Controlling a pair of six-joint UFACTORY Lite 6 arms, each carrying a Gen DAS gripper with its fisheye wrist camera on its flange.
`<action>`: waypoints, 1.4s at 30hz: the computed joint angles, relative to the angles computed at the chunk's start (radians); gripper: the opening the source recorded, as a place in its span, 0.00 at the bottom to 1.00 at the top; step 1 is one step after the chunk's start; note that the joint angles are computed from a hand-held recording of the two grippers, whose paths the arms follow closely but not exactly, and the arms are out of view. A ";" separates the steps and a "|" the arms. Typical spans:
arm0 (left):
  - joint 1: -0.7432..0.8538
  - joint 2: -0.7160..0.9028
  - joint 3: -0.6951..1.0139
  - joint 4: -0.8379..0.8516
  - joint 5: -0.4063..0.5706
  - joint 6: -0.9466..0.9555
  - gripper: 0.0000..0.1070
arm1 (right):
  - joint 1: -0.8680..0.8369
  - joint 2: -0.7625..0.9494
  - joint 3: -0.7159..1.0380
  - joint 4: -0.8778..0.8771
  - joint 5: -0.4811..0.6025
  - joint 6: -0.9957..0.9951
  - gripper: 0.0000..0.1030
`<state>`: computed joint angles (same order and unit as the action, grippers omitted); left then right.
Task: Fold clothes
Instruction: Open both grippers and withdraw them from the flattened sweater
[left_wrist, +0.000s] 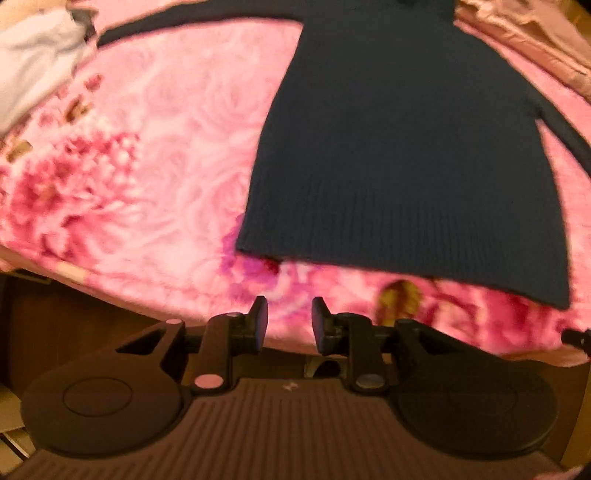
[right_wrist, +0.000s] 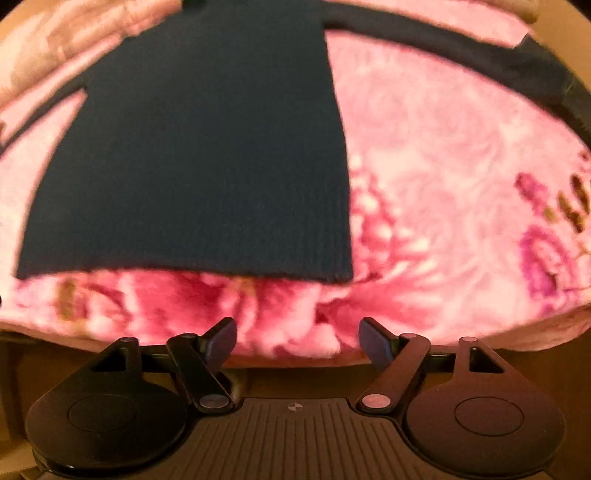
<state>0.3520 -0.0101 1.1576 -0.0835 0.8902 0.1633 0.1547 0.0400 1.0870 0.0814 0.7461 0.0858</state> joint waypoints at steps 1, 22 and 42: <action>-0.021 -0.026 0.042 0.014 0.050 -0.026 0.22 | 0.021 -0.031 0.032 -0.008 0.035 0.027 0.74; -0.442 -0.003 0.850 0.276 0.634 -0.284 0.44 | 0.252 -0.073 0.728 -0.125 0.589 0.295 0.98; -0.535 -0.189 0.650 0.289 0.665 -0.262 0.46 | 0.393 -0.260 0.555 -0.179 0.651 0.423 0.98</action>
